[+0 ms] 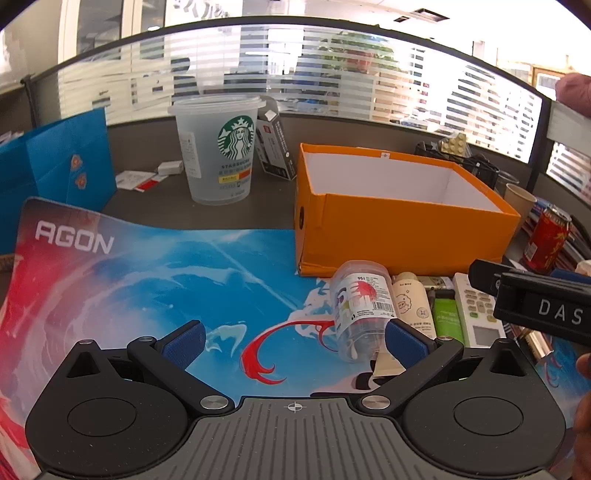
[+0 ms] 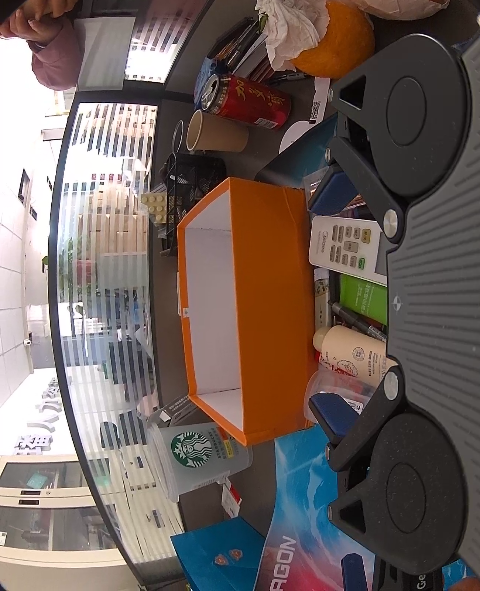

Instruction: Organize rigid objects

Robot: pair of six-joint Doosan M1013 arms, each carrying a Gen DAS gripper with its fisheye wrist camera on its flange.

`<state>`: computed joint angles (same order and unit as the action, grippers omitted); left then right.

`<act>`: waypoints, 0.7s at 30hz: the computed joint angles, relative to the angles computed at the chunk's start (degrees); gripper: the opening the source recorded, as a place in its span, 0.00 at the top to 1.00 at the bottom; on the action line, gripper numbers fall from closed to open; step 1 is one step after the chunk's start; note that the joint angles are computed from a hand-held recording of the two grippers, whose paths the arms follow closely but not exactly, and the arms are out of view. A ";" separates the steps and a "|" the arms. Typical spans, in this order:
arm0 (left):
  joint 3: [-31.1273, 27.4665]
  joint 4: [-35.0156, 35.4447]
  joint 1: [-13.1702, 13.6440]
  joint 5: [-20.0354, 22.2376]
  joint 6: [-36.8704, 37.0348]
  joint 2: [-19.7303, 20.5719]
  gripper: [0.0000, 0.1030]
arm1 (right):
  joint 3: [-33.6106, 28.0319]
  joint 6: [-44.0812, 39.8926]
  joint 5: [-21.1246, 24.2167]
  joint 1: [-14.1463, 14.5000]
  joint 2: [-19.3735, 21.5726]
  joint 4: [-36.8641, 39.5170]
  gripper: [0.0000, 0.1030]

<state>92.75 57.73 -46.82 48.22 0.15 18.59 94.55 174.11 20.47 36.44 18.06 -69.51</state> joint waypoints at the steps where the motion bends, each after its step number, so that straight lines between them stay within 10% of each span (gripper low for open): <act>1: 0.15 -0.17 0.09 -0.52 -0.13 -0.11 0.00 | 0.13 0.57 -0.26 -0.02 -0.06 -0.57 0.00; 21: 0.62 -0.18 0.66 -2.84 -0.99 0.16 0.00 | 0.00 0.39 2.01 0.19 0.19 -0.57 0.00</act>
